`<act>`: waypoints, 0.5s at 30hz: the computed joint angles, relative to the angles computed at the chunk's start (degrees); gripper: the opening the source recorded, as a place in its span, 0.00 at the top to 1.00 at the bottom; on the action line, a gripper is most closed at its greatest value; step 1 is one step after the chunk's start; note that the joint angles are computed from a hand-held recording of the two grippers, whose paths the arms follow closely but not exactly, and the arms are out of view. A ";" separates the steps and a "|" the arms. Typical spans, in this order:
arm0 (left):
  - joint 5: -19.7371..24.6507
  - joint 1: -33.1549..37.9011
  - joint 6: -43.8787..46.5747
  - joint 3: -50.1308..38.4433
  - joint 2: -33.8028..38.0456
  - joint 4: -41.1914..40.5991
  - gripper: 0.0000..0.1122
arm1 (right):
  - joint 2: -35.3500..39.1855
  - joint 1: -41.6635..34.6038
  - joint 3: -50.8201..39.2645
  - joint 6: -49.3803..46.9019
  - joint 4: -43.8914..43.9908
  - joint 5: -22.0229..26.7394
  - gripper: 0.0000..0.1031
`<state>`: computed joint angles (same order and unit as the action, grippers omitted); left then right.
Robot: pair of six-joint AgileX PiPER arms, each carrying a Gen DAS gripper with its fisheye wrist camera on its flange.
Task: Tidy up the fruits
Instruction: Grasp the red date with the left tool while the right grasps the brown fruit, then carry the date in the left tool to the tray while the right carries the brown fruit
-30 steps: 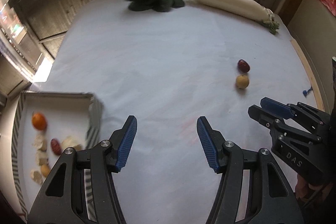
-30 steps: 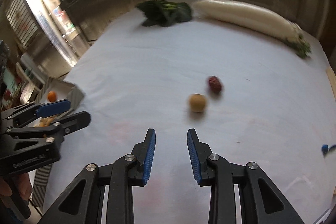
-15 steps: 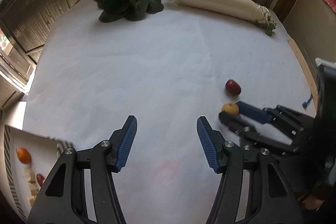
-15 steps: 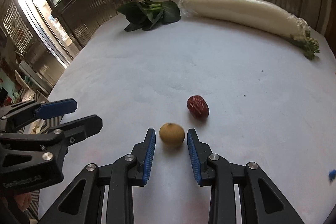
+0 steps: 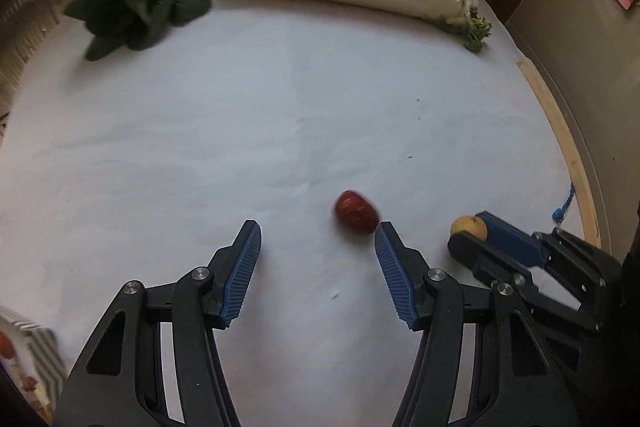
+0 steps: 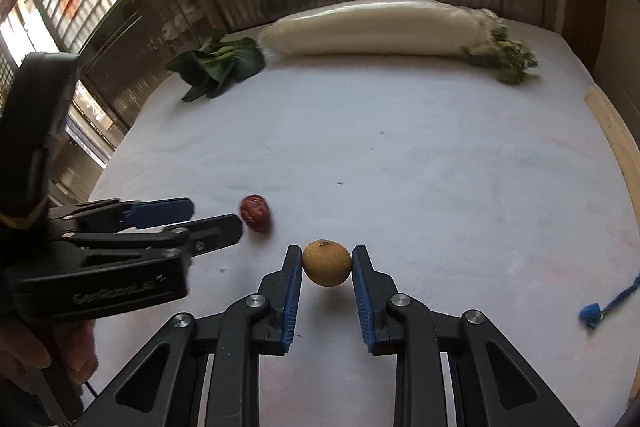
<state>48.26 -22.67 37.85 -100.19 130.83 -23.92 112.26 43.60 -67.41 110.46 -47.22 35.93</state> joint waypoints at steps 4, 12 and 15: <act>-1.18 -1.15 1.18 -0.72 1.22 -1.56 0.47 | -0.61 -0.16 1.43 1.39 -0.66 -1.01 0.76; -1.26 0.18 4.59 -0.89 1.34 -2.53 0.77 | -1.02 -0.33 1.99 1.17 -0.95 -1.84 0.76; -1.15 1.70 5.39 0.65 -0.01 -2.34 0.77 | -0.26 -0.25 0.03 -0.73 0.00 -1.51 0.76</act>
<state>47.10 -20.98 43.24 -99.53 130.83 -26.26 112.00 43.34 -67.38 109.73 -47.23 34.43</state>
